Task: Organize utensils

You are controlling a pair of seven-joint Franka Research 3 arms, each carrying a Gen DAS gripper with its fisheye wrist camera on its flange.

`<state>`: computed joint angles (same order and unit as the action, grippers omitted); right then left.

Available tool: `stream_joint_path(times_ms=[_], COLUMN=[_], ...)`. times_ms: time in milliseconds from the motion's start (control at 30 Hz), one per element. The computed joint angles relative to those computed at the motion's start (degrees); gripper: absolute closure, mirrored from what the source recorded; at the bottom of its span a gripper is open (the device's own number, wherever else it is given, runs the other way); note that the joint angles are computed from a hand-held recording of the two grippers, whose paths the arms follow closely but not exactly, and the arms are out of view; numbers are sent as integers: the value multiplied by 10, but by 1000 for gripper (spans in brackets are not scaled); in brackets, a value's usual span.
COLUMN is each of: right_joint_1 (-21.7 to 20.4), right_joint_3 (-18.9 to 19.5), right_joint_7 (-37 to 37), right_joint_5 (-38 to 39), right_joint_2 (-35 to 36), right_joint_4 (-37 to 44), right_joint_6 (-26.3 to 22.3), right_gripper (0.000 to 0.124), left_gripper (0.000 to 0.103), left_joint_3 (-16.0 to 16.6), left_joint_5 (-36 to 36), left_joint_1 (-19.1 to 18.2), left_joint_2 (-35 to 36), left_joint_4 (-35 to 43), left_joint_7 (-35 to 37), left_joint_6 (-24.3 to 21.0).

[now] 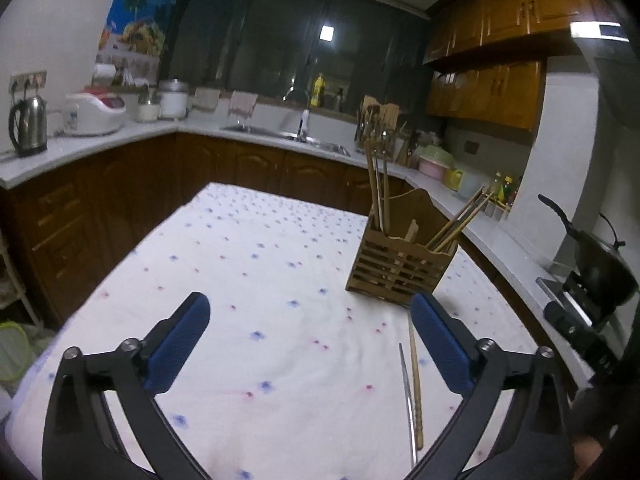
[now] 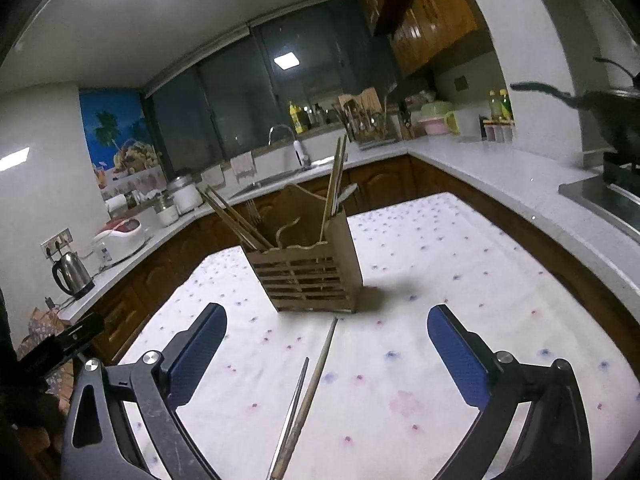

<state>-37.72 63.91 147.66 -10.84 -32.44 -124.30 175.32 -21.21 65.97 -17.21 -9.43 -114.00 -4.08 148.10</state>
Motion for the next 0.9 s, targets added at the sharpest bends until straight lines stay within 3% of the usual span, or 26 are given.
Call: stream_joint_path(times_ms=[133,233,367,900], right_joint_1=[9,-2,3,43], right_joint_3=[-13,-13,-9,17], right_joint_7=[20,35,18,-30], right_joint_5=[11,34,61,115], right_joint_2=[-71,-159,-216,-234], right_joint_4=[-32,-67,-97,-148], right_joint_6=[17,60,91,74], right_gripper=[22,21,21,21], left_gripper=[0,0,0,0], left_joint_3=[-11,-19,-26,-42], left_joint_5=[28,56,74,87], left_joint_1=[-2,-1,-2,-27], left_joint_2=[-17,-32,-44,-43], left_joint_4=[-20,-40,-63,-100], left_joint_7=[-15,-45,-62,-85], left_joint_6=[-17,-25,-32,-86])
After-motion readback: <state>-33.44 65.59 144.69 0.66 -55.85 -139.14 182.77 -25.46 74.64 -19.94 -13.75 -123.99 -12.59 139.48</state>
